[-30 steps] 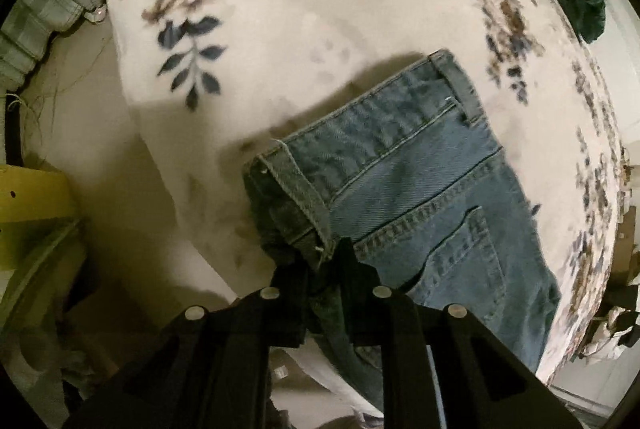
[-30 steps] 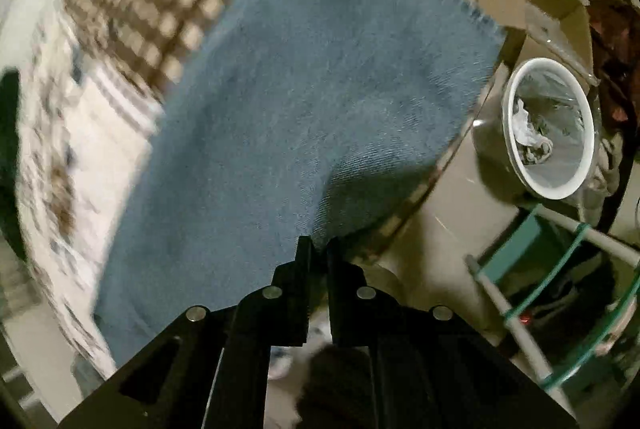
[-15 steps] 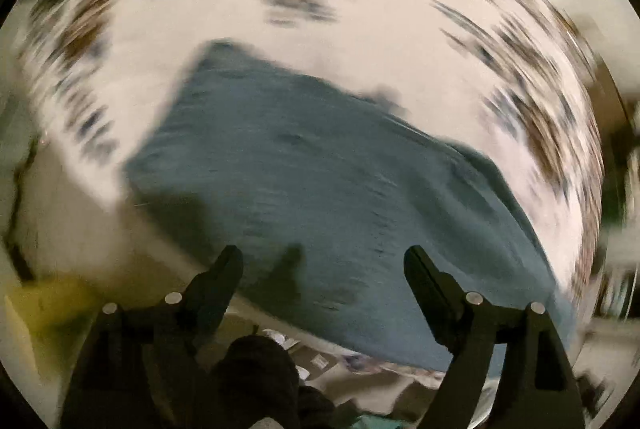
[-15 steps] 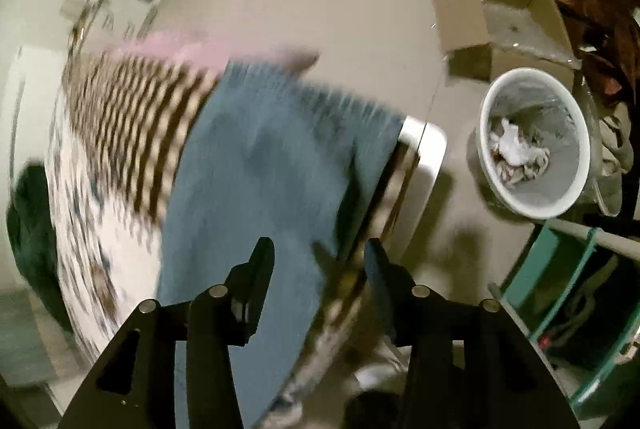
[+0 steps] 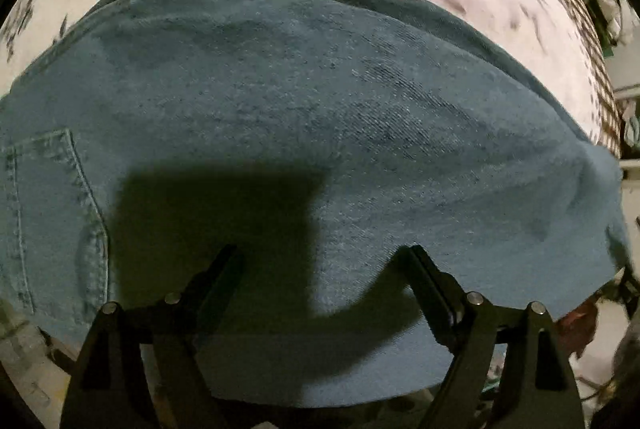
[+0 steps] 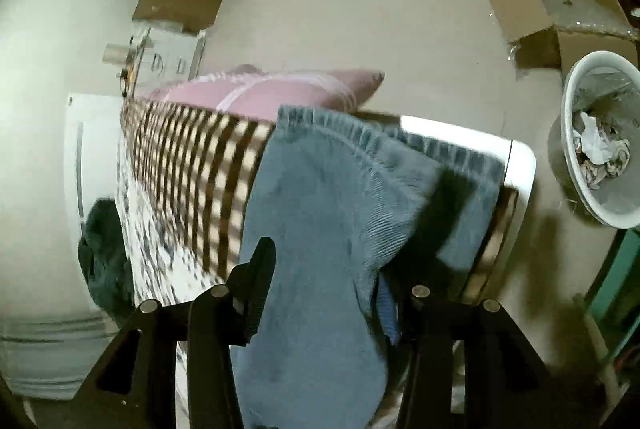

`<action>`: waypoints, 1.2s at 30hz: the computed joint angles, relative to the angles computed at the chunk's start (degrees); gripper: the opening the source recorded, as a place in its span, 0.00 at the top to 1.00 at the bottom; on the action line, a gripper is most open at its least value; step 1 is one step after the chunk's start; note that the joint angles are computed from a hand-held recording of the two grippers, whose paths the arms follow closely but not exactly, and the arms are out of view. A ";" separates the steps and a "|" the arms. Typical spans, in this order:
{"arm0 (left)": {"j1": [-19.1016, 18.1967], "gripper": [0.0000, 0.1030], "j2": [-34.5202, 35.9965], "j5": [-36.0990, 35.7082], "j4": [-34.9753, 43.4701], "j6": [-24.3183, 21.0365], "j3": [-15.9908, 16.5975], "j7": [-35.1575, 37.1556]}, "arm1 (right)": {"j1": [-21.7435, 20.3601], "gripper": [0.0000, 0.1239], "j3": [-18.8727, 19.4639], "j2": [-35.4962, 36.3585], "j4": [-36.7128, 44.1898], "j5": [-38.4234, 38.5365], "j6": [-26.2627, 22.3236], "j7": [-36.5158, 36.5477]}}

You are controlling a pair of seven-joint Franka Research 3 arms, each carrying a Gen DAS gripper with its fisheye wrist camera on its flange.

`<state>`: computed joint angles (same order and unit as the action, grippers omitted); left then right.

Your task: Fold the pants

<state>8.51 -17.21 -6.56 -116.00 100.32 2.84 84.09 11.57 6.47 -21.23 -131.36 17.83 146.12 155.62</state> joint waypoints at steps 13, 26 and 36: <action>-1.52 0.00 2.72 2.71 0.19 2.15 -2.15 -1.39 | -4.15 0.95 0.97 1.42 3.89 -13.87 -14.11 3.86; 0.19 0.00 7.39 0.79 9.71 -0.94 -1.42 -0.17 | 3.40 0.66 0.91 11.82 23.65 -10.60 -28.17 -8.34; 1.93 0.00 22.41 3.24 23.85 -6.64 -3.58 -4.53 | 13.06 0.66 2.29 35.09 38.22 10.68 -17.94 -15.79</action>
<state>10.44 5.20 -3.31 -92.15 93.68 -0.74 79.56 24.63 8.77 13.86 -93.15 28.51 128.18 139.82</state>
